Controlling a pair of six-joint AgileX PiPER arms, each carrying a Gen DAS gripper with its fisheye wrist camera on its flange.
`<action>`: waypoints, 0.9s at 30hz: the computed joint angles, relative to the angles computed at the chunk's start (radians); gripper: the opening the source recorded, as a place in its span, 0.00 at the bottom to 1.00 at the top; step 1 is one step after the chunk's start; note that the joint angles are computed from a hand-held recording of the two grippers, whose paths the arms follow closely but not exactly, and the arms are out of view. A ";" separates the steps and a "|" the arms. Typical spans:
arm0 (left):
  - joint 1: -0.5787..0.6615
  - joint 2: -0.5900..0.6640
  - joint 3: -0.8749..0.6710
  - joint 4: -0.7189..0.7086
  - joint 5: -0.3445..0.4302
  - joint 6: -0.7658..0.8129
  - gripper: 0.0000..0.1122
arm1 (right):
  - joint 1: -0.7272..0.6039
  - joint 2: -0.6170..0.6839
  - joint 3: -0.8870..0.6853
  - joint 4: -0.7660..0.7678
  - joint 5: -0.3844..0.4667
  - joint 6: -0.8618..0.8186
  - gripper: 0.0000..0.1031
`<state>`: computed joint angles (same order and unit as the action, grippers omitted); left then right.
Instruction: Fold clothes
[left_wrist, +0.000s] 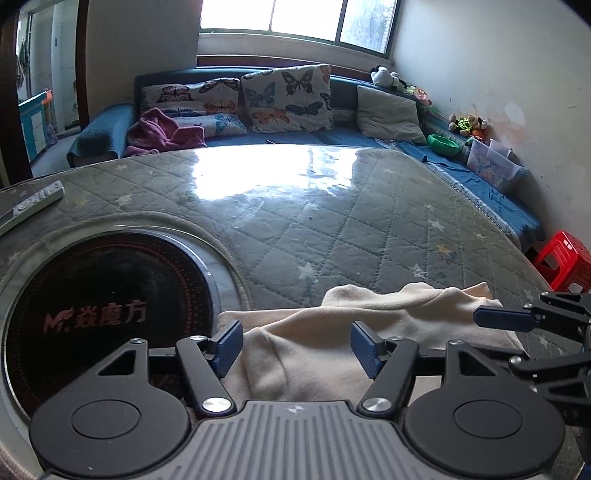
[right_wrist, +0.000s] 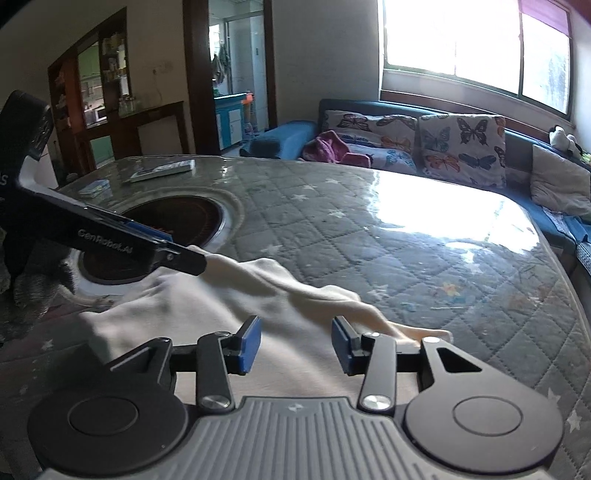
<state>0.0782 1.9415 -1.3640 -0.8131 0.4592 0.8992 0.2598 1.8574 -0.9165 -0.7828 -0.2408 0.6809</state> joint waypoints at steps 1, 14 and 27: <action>0.004 -0.008 0.011 -0.008 -0.003 0.009 0.61 | 0.007 -0.005 0.004 0.007 0.001 -0.007 0.43; 0.085 -0.096 0.141 -0.157 -0.066 0.144 0.92 | 0.146 -0.033 0.040 0.165 0.011 -0.200 0.56; 0.164 -0.104 0.161 -0.122 -0.038 0.086 0.92 | 0.313 -0.005 -0.010 0.399 0.077 -0.504 0.66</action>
